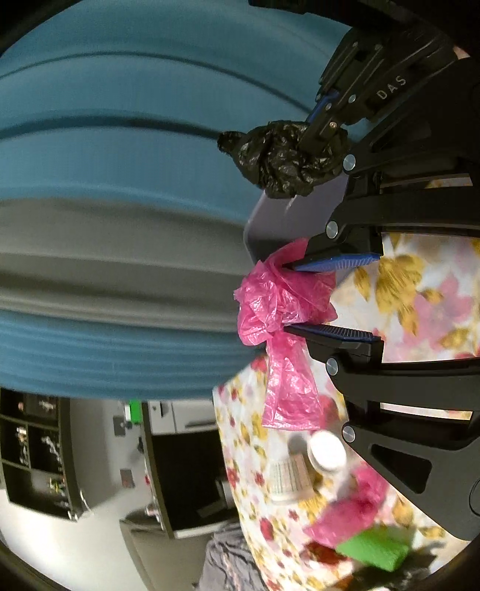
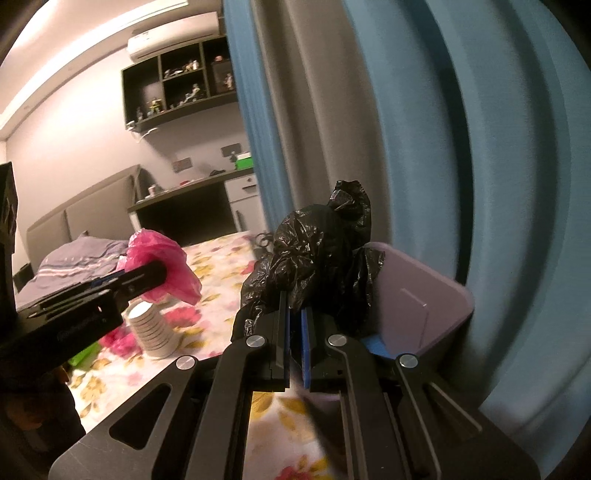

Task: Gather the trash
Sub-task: 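Carry both bags to the grey bin and open both tools over it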

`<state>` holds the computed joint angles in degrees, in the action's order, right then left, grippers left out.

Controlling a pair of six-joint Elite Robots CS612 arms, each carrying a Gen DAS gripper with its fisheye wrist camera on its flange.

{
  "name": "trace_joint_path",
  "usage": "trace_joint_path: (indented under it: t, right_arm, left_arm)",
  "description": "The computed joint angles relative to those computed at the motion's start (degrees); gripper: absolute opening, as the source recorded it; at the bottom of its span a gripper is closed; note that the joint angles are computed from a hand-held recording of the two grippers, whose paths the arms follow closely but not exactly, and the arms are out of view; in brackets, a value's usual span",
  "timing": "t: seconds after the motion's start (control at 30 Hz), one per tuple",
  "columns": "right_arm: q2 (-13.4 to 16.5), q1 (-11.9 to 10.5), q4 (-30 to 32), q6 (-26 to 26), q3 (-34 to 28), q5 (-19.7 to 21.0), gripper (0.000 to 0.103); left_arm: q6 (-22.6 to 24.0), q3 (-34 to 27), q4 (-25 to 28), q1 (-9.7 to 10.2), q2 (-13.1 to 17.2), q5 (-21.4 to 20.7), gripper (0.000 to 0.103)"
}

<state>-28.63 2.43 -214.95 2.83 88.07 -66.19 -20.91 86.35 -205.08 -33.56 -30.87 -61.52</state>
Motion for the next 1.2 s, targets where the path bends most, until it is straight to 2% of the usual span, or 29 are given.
trace_joint_path:
  t: [0.3,0.67,0.97,1.13,1.2]
  right_arm:
    - [1.06,-0.22,1.46,0.89,-3.22,-2.77,0.006]
    - [2.24,-0.23,4.51,1.10,-5.68,-4.53,0.006]
    - [2.69,0.17,6.36,1.64,-6.92,-5.81,0.006]
    - [3.06,0.11,7.08,1.89,-7.43,-5.94,0.006]
    - [3.14,0.09,7.27,1.83,-7.49,-5.95,0.010]
  left_arm:
    - [3.01,-6.52,1.62,1.03,3.00,-7.01,0.026]
    - [1.87,-12.82,5.77,2.68,6.15,-14.30,0.026]
    - [1.36,-16.18,8.65,3.38,7.94,-16.91,0.026]
    - [0.44,-17.71,9.71,4.23,8.81,-19.71,0.026]
    - [0.01,-18.33,9.97,4.47,9.16,-20.54,0.026]
